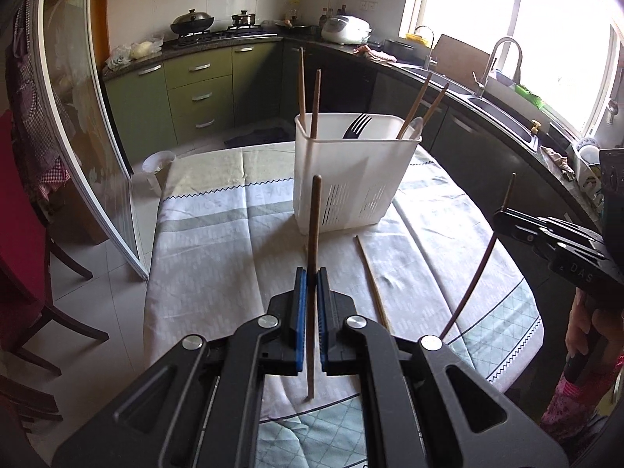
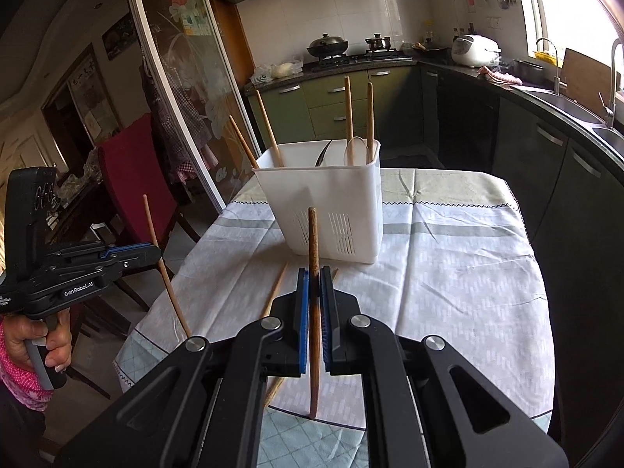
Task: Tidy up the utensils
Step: 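Lift both chopsticks upright and drop them into the white basket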
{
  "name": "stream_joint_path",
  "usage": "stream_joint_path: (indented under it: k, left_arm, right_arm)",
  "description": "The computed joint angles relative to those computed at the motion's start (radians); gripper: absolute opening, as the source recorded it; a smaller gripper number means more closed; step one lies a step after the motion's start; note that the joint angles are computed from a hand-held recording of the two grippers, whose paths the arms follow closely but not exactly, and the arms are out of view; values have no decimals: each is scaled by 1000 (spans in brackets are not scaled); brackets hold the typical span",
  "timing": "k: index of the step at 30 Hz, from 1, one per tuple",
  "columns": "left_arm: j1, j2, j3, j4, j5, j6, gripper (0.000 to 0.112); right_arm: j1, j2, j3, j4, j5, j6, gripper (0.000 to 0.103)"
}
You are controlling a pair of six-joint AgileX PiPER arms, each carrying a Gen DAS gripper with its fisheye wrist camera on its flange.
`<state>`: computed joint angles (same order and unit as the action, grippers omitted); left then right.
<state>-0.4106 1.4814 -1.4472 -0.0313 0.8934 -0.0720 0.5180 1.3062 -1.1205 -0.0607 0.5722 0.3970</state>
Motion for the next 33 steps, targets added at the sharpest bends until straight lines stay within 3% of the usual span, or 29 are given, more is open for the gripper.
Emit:
stream_joint_path:
  k: [12,20,27,33]
  left_arm:
    - [-13,50,-133,-21,31,16,5]
    - [-37,160,-447,-7,144,10,5]
    - [-67,311,-838,43,217,-27,5]
    - [-104,409,-985,148,148,-56,5]
  right_arm:
    - [-5,28,-105,21,38,-50,6]
    - [-10,66,-331,-21,100,-69,6]
    - [28,141,-568,-198,106,33,6]
    - [45,237,-687,-421,68,189,6]
